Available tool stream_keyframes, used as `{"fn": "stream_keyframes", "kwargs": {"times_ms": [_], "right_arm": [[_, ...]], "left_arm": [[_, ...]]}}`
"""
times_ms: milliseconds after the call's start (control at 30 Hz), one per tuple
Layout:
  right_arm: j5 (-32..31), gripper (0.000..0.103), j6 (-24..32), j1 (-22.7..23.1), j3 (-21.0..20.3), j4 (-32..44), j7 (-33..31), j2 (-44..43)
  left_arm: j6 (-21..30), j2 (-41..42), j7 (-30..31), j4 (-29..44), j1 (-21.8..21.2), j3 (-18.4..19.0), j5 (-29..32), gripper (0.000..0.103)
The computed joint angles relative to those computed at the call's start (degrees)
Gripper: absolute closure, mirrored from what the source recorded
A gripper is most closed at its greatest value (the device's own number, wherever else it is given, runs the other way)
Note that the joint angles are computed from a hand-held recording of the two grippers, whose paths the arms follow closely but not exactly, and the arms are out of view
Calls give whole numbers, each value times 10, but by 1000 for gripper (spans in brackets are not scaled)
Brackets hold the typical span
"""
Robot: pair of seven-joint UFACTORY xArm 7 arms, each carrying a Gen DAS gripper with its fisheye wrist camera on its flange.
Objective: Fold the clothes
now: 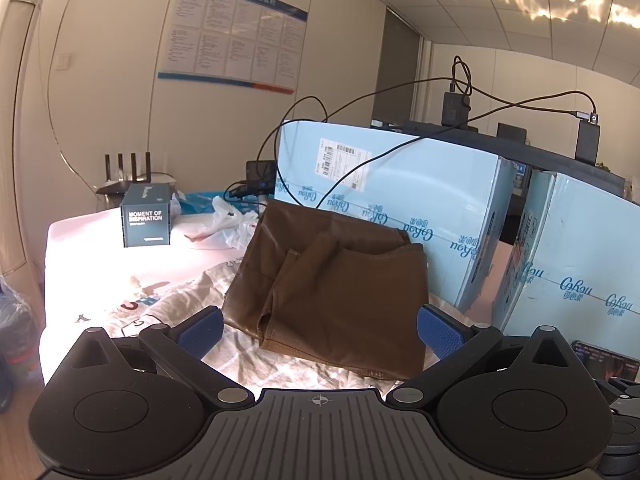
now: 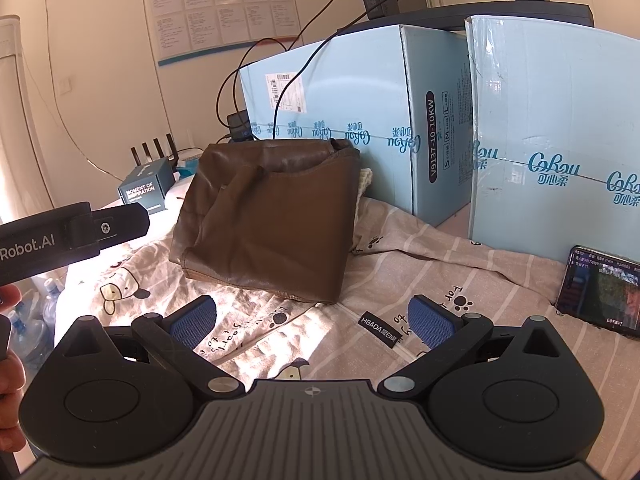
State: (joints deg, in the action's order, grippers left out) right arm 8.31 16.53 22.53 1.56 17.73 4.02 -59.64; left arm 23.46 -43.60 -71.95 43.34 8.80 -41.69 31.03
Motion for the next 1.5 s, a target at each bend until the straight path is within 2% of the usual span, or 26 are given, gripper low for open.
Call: {"fn": "stream_keyframes", "kwargs": {"times_ms": [1500], "right_arm": [[-4, 0, 1, -1, 2, 0, -2, 1]], "left_arm": [[6, 10, -2, 3, -4, -2, 19, 0]]}}
